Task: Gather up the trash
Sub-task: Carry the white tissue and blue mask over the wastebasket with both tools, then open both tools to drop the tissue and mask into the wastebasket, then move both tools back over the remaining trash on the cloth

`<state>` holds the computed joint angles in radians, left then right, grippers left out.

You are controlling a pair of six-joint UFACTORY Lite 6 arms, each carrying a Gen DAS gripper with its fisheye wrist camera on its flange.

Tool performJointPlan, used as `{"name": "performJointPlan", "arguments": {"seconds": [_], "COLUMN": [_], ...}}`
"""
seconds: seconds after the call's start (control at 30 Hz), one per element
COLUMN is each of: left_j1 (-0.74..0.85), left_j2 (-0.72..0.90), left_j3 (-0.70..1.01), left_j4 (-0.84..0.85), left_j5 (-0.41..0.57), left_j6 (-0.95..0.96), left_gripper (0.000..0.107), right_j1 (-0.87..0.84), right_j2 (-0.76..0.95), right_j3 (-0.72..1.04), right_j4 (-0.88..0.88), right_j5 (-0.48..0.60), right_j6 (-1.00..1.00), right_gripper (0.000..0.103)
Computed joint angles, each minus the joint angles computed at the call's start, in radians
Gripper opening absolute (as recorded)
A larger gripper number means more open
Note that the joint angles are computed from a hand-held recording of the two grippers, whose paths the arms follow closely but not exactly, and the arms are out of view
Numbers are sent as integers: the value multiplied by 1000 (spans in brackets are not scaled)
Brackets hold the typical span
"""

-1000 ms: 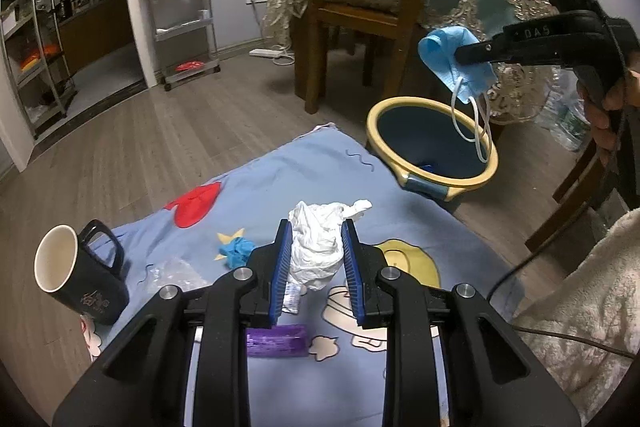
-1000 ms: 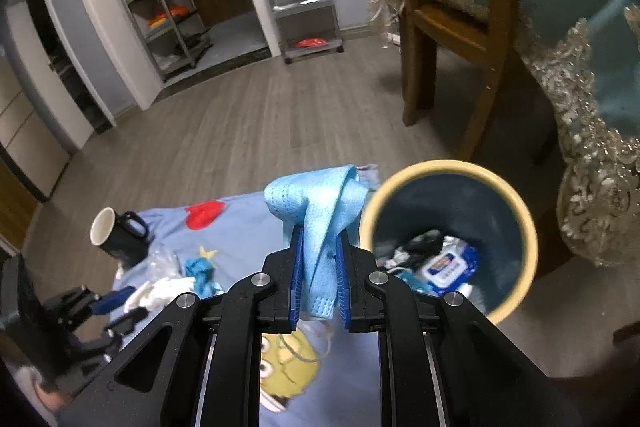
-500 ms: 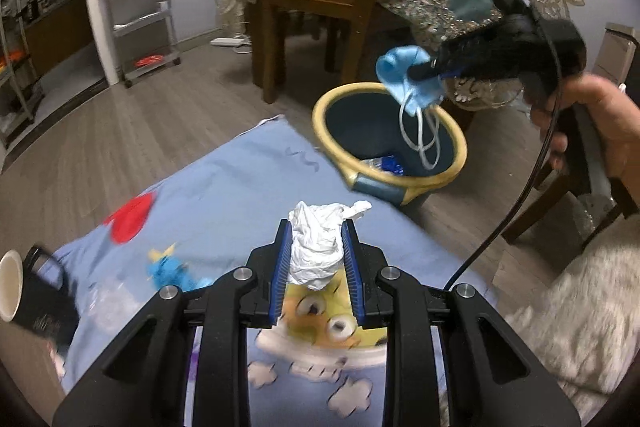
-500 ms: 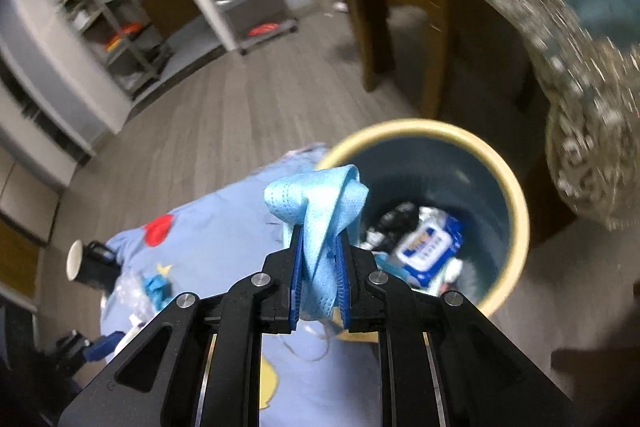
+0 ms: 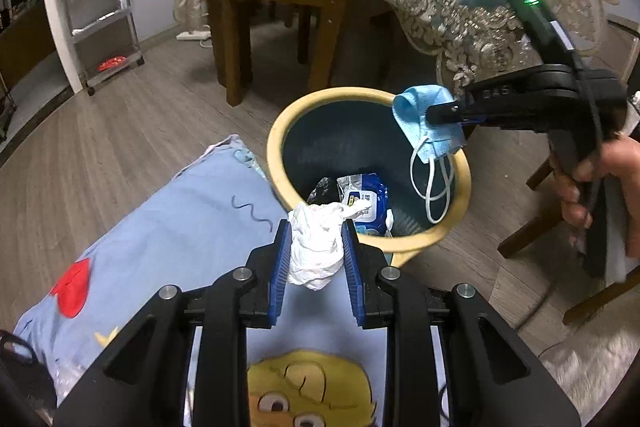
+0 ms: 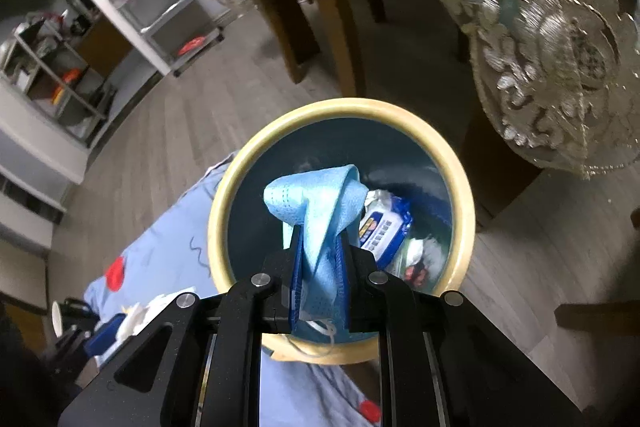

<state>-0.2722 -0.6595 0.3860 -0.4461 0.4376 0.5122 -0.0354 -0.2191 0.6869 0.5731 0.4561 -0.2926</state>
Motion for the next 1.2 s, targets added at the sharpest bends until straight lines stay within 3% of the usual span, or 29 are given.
{"name": "performJointPlan", "arguments": {"seconds": [0.2,0.5,0.53,0.57,0.6,0.63,0.67,0.73,0.8,0.87,0.97,1.2], "left_j1": [-135,-151,-146,-142,-139,-129,-127,-116,-106,-76,-12,235], "left_j2": [228,334,340,345,352,348,338,313,301,262,171,-141], "left_j3": [97,254,270,282,290,289,280,257,242,214,165,46], "left_j4": [84,57,44,28,1,-63,-87,-147,-90,-88,-87,-6], "left_j5": [-145,-173,-169,-166,-163,-156,-161,-166,-160,-145,-102,121], "left_j6": [-126,-146,-138,-126,-106,-52,-33,27,-30,-20,6,93], "left_gripper": [25,26,27,36,45,66,76,77,80,82,87,91], "right_j1": [-18,-72,-79,-85,-91,-96,-98,-96,-104,-108,-113,-17], "right_j2": [-13,-73,-85,-96,-101,-102,-104,-99,-93,-96,-114,-129], "right_j3": [-14,-32,-36,-39,-43,-44,-47,-44,-40,-41,-47,-18], "right_j4": [-7,101,120,130,149,162,161,117,119,113,135,47], "right_j5": [0,-33,-37,-39,-39,-37,-35,-42,-36,-34,-21,-30], "right_j6": [14,-63,-78,-86,-105,-118,-116,-69,-65,-52,-68,56], "right_gripper": [16,16,16,17,19,23,27,33,39,56,73,82]}}
